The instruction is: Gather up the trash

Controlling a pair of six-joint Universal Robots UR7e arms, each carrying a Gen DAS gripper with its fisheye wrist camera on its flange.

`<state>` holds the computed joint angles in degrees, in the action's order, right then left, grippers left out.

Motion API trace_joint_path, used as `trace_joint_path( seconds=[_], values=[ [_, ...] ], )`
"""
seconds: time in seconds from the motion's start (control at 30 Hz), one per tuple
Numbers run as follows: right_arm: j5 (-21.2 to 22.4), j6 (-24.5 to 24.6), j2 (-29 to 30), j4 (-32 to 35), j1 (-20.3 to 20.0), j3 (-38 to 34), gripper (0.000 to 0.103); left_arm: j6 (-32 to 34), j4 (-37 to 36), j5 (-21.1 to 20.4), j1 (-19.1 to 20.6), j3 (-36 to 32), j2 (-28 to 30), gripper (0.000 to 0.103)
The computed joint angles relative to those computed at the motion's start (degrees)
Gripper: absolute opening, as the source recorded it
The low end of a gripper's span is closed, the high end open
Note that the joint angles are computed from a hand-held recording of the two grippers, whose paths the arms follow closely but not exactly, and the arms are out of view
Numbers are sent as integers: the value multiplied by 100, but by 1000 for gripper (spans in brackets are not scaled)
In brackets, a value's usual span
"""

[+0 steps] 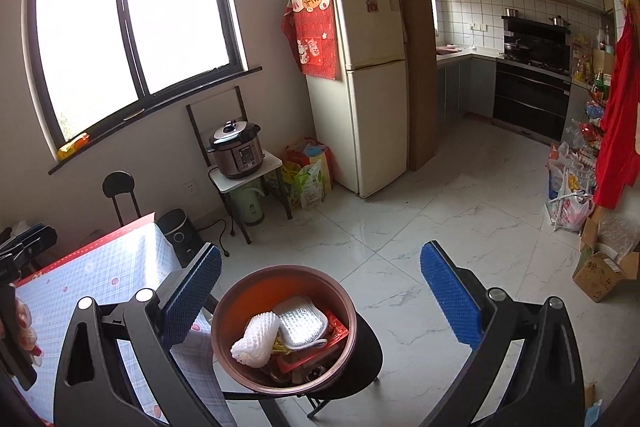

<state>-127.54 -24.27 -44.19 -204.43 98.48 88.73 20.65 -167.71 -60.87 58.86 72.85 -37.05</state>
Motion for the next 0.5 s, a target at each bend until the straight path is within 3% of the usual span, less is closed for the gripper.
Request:
trace_joint_path(
  seconds=[0.27,0.5],
  values=[
    [-699,19,281,-270,725,-155,98,431,-396,172,-36,903,-972,97],
    [-1253,-13,613,-358,1334,-383,98,594,-524,-10,-57,1525,-1803,97]
  ],
)
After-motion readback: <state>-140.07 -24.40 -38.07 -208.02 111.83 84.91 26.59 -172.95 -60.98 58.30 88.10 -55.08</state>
